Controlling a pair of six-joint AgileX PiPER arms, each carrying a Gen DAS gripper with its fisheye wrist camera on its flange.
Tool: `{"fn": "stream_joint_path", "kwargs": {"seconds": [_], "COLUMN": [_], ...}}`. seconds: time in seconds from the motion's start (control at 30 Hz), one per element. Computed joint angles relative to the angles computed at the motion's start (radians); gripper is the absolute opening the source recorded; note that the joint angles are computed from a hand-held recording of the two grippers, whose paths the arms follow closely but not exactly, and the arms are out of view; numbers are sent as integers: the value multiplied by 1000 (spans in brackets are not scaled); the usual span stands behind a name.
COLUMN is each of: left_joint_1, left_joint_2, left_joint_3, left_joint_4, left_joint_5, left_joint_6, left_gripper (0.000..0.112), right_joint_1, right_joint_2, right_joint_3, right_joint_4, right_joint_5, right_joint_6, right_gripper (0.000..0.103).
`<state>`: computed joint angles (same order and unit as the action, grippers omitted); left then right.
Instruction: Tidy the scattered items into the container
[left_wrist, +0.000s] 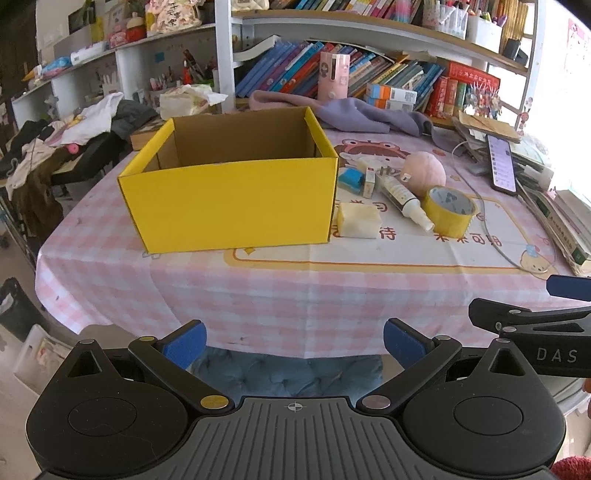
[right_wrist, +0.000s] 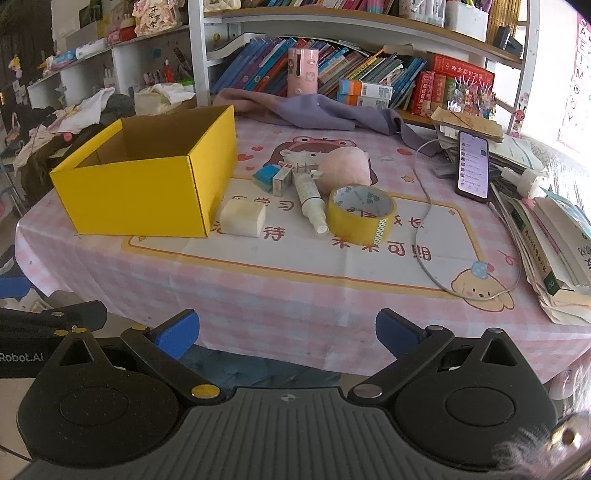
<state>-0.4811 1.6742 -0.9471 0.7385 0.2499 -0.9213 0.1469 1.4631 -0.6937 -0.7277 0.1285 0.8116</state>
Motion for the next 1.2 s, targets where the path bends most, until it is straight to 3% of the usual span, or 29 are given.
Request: {"fn": "stream_joint_path", "kwargs": {"seconds": [0.33, 0.77, 1.0, 1.2], "left_joint_1": [-19, -68, -66, -88], "left_joint_2": [88, 252, 357, 439], "left_joint_3": [-93, -300, -451, -584], "left_joint_4": [-54, -194, -389, -419], "left_joint_5": [20, 54, 97, 146], "left_joint_6": [47, 200, 382, 419], "left_gripper": [102, 102, 101, 98], "right_joint_1": [-76, -190, -241, -286], "right_joint_2": [75, 199, 284, 351], "right_joint_3": [-59, -187, -302, -399], "right_joint_4": [462, 800, 834, 899], "right_joint_5": [-24, -2, 51, 84], "right_joint_6": [-507, -915, -990, -1083], "right_gripper": [103, 103, 103, 103]}}
